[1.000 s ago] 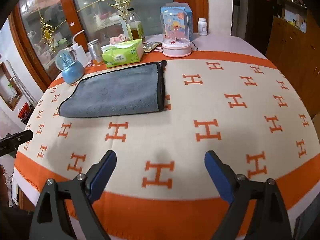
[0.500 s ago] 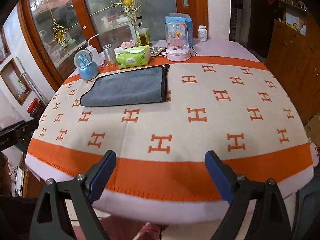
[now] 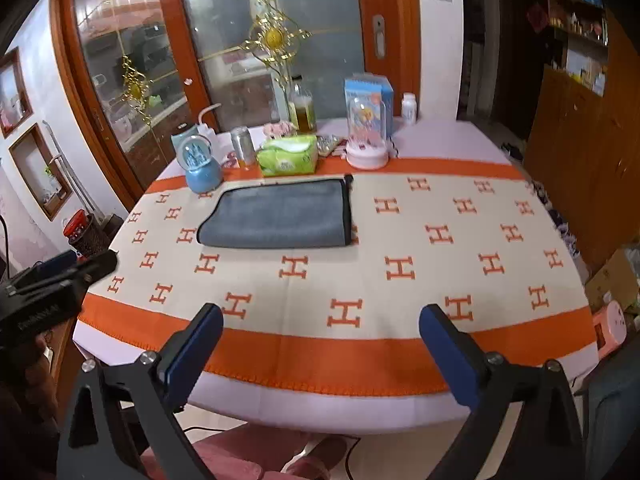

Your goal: Fold towel

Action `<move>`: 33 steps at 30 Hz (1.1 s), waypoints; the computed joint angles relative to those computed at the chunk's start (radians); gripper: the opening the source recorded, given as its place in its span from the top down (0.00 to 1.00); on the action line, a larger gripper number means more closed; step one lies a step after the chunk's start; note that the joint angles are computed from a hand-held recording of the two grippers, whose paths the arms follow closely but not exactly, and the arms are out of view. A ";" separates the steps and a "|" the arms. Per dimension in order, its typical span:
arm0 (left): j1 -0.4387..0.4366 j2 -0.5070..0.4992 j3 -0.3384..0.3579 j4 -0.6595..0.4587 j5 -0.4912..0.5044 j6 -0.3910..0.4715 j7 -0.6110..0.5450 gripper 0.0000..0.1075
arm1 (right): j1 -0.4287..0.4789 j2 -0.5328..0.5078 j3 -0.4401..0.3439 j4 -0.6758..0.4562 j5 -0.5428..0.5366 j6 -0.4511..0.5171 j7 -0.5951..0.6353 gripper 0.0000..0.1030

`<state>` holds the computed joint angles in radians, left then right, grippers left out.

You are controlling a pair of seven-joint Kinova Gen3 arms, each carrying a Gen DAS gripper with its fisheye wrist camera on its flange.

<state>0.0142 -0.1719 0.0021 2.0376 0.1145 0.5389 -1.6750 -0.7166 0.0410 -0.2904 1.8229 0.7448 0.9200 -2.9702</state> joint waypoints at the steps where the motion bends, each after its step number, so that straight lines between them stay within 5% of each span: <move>1: -0.004 -0.005 0.011 0.005 -0.015 -0.002 0.015 0.18 | -0.006 0.004 -0.004 -0.006 0.009 0.010 -0.010 0.00; 9: -0.046 -0.045 0.092 0.045 -0.169 -0.050 0.186 0.17 | -0.076 0.027 -0.023 -0.008 0.126 0.082 -0.180 0.00; 14: -0.047 -0.064 0.097 0.072 -0.217 -0.091 0.246 0.08 | -0.090 0.024 -0.020 0.012 0.144 0.064 -0.222 0.00; 33: -0.105 -0.091 0.196 0.100 -0.353 -0.120 0.438 0.05 | -0.080 0.014 -0.023 0.035 0.131 0.021 -0.199 0.00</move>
<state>-0.0913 -0.2627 0.1978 2.1372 -0.2389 0.4188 -1.2373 -0.7962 0.0546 -0.3131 1.8581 0.8762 0.9412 -3.1693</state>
